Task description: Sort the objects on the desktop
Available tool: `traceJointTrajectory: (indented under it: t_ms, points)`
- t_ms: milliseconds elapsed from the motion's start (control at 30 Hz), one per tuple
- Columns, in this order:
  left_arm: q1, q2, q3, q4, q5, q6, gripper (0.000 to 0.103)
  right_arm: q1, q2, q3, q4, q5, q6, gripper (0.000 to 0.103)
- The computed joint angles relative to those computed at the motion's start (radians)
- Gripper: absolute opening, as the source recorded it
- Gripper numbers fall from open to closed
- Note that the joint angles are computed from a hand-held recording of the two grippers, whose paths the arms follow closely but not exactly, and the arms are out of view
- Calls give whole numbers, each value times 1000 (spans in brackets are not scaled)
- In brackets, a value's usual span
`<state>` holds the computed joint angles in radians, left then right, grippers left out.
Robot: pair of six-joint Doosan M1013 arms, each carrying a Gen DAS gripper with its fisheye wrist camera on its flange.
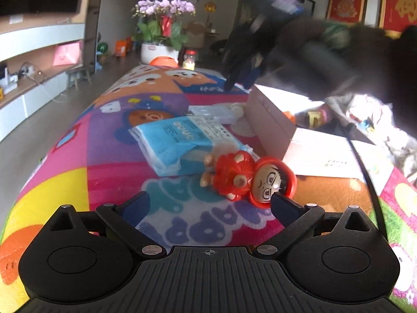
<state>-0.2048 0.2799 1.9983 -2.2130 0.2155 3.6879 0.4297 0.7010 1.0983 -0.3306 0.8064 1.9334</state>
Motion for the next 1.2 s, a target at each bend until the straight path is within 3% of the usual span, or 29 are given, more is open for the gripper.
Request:
traceJointTrajectory:
  t_ms: [167, 233, 333, 400, 533, 700, 800, 900, 967, 1067, 1133, 1200]
  points:
    - [8, 7, -7, 108, 21, -126, 101, 5, 94, -116, -101, 110, 46, 31]
    - [11, 7, -6, 114, 37, -135, 102, 1, 112, -143, -66, 140, 2, 25]
    - [10, 5, -4, 112, 41, -136, 102, 2, 109, -141, -15, 154, -53, 25]
    - [10, 8, -7, 117, 39, -142, 102, 4, 92, -115, 19, 146, -93, 25]
    - [9, 9, -9, 132, 35, -157, 102, -8, 42, -49, 240, 168, -223, 19]
    - [4, 5, -8, 153, 30, -156, 103, 14, -49, 104, 319, 128, -379, 19]
    - [-2, 3, -12, 256, 15, -235, 103, 12, -98, 178, 430, 131, -476, 18]
    - [-7, -2, -12, 352, 8, -316, 103, 13, -171, 275, 473, 65, -511, 18]
    - [-11, -6, -8, 373, 6, -322, 103, 20, -247, 381, 453, -80, -524, 20]
    - [-14, -12, -9, 423, 8, -363, 103, 34, -354, 539, 335, -312, -466, 39]
    - [-19, -16, -9, 429, 5, -368, 103, 29, -401, 611, 282, -401, -381, 49]
    - [-29, -17, -14, 485, -7, -403, 103, 28, -435, 674, 113, -465, -175, 59]
